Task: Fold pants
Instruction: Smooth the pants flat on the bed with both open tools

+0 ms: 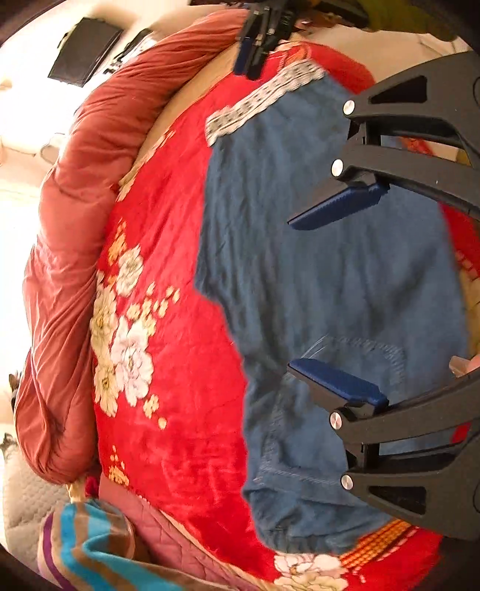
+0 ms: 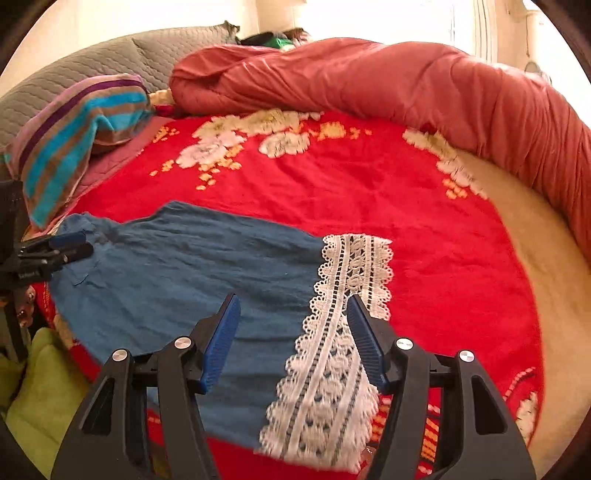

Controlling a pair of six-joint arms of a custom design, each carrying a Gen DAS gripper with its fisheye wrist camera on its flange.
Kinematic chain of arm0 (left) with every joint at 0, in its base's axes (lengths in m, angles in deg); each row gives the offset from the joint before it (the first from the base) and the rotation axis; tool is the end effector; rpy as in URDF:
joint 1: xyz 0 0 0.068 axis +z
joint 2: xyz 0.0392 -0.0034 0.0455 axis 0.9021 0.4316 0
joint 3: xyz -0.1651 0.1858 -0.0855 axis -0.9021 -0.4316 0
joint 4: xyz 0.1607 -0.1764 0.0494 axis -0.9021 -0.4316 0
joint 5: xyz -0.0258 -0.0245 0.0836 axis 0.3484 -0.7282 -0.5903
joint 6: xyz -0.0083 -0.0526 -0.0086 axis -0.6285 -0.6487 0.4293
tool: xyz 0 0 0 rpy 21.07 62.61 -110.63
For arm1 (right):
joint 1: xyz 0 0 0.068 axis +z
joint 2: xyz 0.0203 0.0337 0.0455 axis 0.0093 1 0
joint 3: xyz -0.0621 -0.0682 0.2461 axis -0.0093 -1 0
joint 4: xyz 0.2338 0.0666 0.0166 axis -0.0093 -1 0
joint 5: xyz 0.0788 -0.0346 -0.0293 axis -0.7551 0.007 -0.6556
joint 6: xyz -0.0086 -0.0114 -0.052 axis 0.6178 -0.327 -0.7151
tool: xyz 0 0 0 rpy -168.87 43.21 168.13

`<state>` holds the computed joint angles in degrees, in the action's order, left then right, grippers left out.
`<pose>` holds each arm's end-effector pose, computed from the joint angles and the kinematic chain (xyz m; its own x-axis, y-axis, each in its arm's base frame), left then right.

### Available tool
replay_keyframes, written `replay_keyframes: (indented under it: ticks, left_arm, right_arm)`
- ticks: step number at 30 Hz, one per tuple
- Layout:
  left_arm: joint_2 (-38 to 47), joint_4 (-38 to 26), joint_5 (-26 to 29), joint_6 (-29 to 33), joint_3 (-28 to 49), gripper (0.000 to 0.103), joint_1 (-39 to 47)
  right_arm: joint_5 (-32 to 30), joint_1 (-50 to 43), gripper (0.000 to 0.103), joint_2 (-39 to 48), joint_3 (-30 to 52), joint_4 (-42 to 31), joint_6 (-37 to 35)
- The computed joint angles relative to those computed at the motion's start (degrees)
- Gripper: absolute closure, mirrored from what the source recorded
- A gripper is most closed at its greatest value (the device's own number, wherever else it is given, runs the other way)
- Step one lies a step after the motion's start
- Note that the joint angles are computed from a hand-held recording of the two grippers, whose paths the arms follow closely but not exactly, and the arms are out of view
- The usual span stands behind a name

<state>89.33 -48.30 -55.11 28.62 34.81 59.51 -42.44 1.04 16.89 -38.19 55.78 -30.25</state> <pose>0.1756 -0.0167 0.1113 -0.7608 -0.1088 -0.6398 -0.0154 0.9886 -0.1498 0.2505 0.0165 0.1055 -0.5937 -0.3416 -0.7285 -0.5304 0.8470 0.0351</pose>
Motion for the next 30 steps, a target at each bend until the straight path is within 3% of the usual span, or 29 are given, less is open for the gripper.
replay_keyframes:
  ticks: [7,10,16,23,30]
  left_arm:
    - [-0.30,-1.35,-6.59,-3.73,-2.95,0.037,-10.82]
    - [6.40,-1.54,-10.77,-6.23,-1.82,0.037,-13.96]
    - [8.92,-0.76,-10.81,-6.63,-2.71,0.037,-13.88]
    - [8.31,0.53,-8.89,-6.49,-3.75,0.037,-12.44]
    - [-1.46,-6.36,-9.59,-8.31,-3.66,0.033,-13.74]
  right_arm:
    - [0.33,1.88,0.044,-2.54,-6.84,2.16,-2.64]
    - [2.93,4.64,0.044,-0.28,-8.33,4.25,-2.03]
    - [9.90,5.47,0.044,6.09,-7.22,4.76,-1.39]
    - [7.70,2.84,0.044,8.93,-7.60,6.12,-1.78]
    - [0.81,0.53,0.044,1.66,-8.79,2.82,-1.56]
